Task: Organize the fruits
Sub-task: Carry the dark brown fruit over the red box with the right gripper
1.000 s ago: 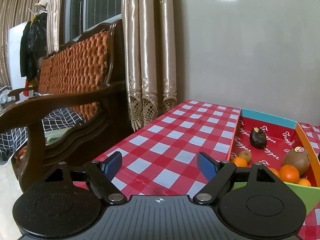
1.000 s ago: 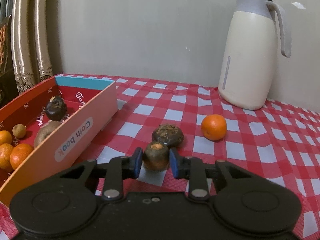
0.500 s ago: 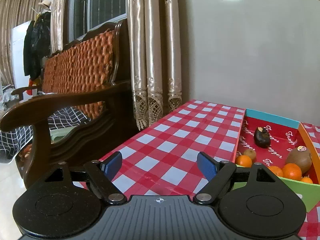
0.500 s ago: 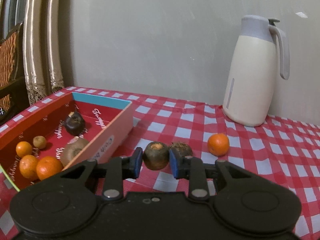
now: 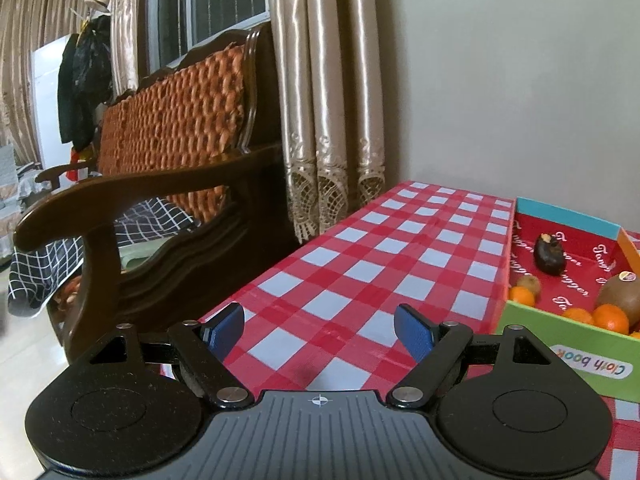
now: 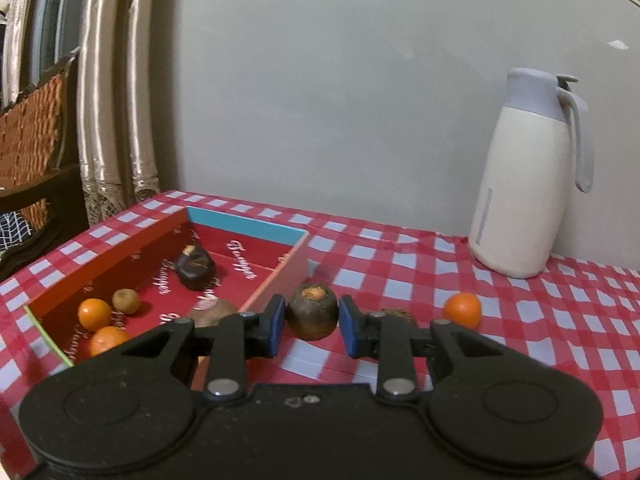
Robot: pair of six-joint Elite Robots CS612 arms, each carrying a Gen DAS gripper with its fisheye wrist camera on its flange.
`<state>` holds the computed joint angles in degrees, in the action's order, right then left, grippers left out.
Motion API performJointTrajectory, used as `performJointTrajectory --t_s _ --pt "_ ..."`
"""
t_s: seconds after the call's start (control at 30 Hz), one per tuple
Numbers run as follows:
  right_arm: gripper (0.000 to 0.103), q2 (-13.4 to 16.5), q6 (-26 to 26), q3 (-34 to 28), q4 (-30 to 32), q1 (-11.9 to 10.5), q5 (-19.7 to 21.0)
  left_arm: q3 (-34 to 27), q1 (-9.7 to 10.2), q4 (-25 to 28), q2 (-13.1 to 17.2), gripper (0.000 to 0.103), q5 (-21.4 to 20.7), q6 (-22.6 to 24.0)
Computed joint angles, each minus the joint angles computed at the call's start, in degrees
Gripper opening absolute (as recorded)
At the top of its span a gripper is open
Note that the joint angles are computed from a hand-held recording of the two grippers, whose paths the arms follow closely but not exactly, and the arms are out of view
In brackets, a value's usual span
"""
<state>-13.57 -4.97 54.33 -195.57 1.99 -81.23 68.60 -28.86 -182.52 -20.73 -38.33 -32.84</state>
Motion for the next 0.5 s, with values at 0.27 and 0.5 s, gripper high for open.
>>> performJointTrajectory --t_s 0.27,0.5 --pt "0.027 0.3 -0.5 -0.7 0.1 1.0 2.0 1.2 0.28 1.2 -0.6 0.086 0.1 -1.2" --pt "0.027 1.0 -1.1 -1.9 1.2 1.9 3.5 1.7 0.42 1.9 -0.7 0.091 0.9 -1.6"
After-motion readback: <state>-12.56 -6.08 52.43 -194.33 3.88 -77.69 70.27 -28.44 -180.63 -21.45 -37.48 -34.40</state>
